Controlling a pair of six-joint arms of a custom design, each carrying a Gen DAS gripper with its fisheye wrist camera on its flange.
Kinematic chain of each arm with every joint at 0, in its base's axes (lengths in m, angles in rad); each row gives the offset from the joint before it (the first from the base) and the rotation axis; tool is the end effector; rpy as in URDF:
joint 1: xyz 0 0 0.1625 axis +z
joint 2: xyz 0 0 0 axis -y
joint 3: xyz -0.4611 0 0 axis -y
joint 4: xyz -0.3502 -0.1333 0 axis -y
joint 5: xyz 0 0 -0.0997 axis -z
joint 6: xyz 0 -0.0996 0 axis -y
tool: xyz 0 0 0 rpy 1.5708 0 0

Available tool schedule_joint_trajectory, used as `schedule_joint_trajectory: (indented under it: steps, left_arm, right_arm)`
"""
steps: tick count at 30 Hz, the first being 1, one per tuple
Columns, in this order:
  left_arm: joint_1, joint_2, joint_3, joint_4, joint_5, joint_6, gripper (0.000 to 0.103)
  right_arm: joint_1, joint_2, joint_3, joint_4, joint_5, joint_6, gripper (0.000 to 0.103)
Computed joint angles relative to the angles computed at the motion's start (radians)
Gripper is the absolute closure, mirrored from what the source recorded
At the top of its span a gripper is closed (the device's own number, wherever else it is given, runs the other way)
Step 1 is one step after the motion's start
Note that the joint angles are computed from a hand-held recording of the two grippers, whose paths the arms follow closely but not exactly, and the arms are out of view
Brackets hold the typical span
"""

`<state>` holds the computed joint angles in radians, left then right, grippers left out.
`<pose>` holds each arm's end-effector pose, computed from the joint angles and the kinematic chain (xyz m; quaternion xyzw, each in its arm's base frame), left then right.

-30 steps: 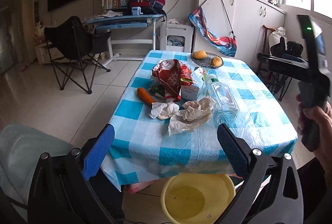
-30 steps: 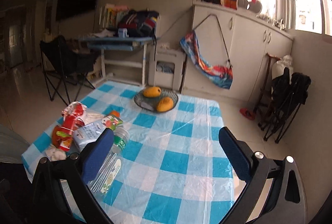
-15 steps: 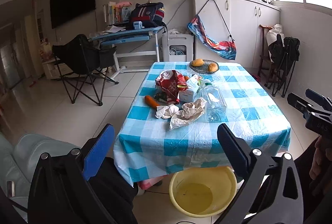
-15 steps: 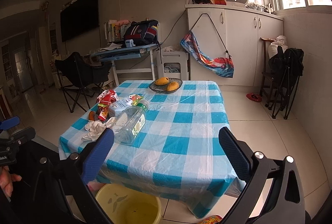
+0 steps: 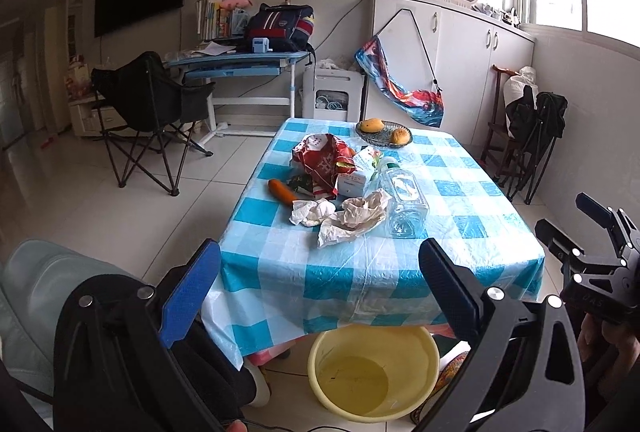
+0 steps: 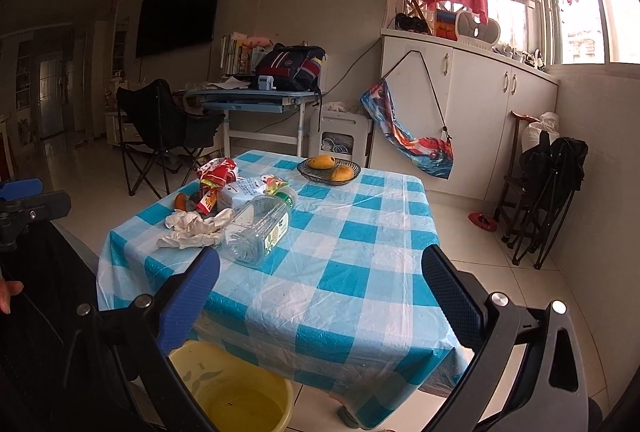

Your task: Collect trash

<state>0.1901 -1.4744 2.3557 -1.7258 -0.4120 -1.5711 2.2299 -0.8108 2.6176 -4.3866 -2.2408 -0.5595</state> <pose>-0.2671 -0.2801 0.2552 0.1193 0.7972 -0.4813 0.3444 0.2739 -0.2369 0.1990 0.3428 -0.7689 0.4703 0.2647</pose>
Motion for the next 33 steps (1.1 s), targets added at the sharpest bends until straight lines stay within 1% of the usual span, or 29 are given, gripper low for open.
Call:
schedule_joint_trajectory:
  steps: [7, 9, 13, 15, 17, 19, 23, 27, 29, 33]
  left_arm:
    - [-0.002, 0.024, 0.007, -0.043, 0.032, 0.020, 0.007]
    - [-0.003, 0.026, 0.009, -0.047, 0.036, 0.016, 0.007]
    - [0.001, 0.032, 0.005, -0.040, 0.029, 0.010, 0.007]
    - [-0.005, 0.031, 0.002, -0.017, 0.038, -0.010, 0.007]
    - [-0.012, 0.027, -0.002, 0.033, 0.057, -0.057, 0.007]
    - [-0.011, 0.023, 0.001, 0.055, 0.064, -0.083, 0.007]
    - [0.002, 0.027, 0.015, 0.067, 0.069, -0.097, 0.007]
    - [0.029, 0.039, 0.052, -0.053, 0.059, -0.010, 0.008]
    - [0.051, 0.056, 0.074, -0.162, 0.052, 0.078, 0.008]
    - [0.101, 0.109, 0.090, -0.321, 0.033, 0.244, 0.008]
  right_arm:
    - [0.023, 0.026, 0.016, -0.060, -0.007, -0.041, 0.006]
    - [0.029, 0.029, 0.013, -0.053, -0.017, -0.055, 0.006]
    - [0.033, 0.034, 0.012, -0.042, -0.013, -0.061, 0.006]
    - [0.037, 0.042, 0.011, -0.052, -0.015, -0.073, 0.006]
    - [0.043, 0.047, 0.007, -0.050, -0.021, -0.083, 0.006]
    - [0.052, 0.040, 0.001, -0.021, -0.026, -0.077, 0.006]
    - [0.084, 0.042, -0.006, 0.001, -0.024, -0.055, 0.006]
    - [0.113, 0.051, -0.010, 0.011, -0.011, -0.045, 0.006]
    - [0.117, 0.048, -0.016, 0.045, -0.010, -0.028, 0.006]
    - [0.108, 0.042, -0.028, 0.098, 0.004, 0.021, 0.006]
